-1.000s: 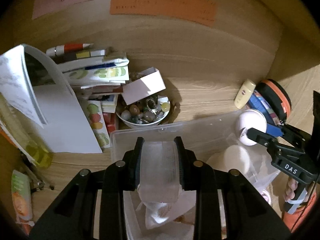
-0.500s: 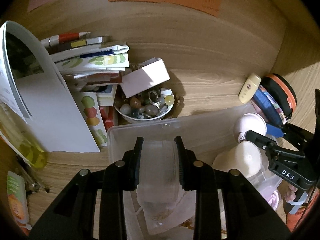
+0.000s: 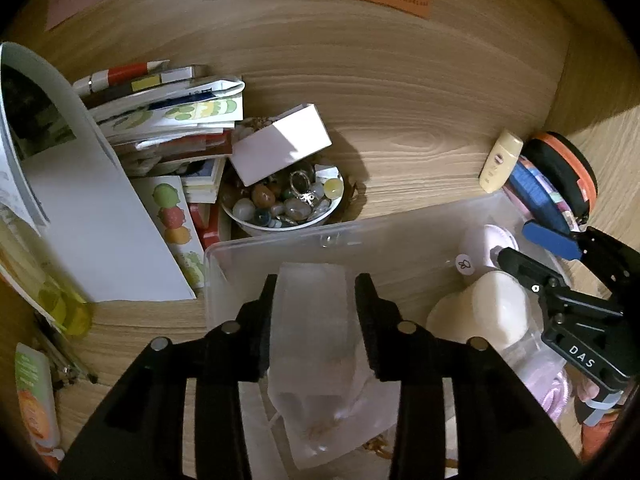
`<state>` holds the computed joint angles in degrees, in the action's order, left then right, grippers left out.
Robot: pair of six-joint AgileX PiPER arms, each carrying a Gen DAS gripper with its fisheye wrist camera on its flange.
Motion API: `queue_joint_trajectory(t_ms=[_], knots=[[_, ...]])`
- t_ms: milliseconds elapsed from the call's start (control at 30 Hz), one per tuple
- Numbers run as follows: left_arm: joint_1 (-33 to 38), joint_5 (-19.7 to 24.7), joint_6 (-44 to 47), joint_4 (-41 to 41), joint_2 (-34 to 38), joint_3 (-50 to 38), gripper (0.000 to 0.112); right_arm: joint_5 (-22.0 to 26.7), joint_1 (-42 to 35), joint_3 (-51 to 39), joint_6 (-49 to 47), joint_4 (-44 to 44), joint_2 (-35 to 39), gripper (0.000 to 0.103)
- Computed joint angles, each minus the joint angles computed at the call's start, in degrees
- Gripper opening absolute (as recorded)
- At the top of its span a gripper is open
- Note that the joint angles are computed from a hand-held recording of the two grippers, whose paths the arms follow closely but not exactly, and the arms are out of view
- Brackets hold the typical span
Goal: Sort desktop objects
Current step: 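Place the lid and the pink case into the clear box and open both tools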
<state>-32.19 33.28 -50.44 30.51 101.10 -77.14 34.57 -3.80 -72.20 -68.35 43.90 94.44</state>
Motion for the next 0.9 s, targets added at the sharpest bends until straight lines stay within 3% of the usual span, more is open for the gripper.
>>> queue_joint_trajectory(t_ms=[100,167,267,400,500,567,633,733,833,900], knots=[[-0.6,-0.1,-1.4,1.7,-1.0,0.4,0.048,1.6,-1.0,-0.5,-0.9,1.9,-0.1,0.054],[-1.8,0.5,-5.5,6.0,-1.8,1.0,0.07,1.6,-1.5,0.0,-2.6,3.8,-0.9,0.062],[-2.9,1.6,-10.0,9.9,-2.8,1.3,0.073,0.1,-1.9,1.6,-5.0,6.3,-2.8,0.072],[-3.1,1.5,-12.5,11.3,-5.0,2.8,0.073,2.1,-3.4,1.7,-5.3,8.2,-4.7,0.079],[-3.4,-2.5,-19.8,17.2,-9.0,8.2,0.073,2.6,-4.4,2.8,-5.5,9.2,-6.9,0.081],[-3.1,-6.8,-26.1,21.5,-12.4,12.4,0.079,4.5,-5.6,3.3,-6.0,10.2,-8.3,0.082],[-3.1,-7.6,-25.5,19.7,-14.7,13.9,0.083,6.7,-6.9,3.4,-5.5,10.5,-9.4,0.086],[-5.1,-3.1,-19.8,16.7,-16.3,13.5,0.083,8.7,-8.9,4.3,-4.4,10.6,-11.5,0.096],[-11.2,7.5,-25.5,24.2,-17.4,13.7,0.089,10.0,-11.2,6.4,-5.1,12.1,-13.9,0.102],[-13.6,9.7,-29.6,27.4,-19.8,16.2,0.089,11.8,-13.1,7.5,-6.2,13.4,-15.0,0.103]])
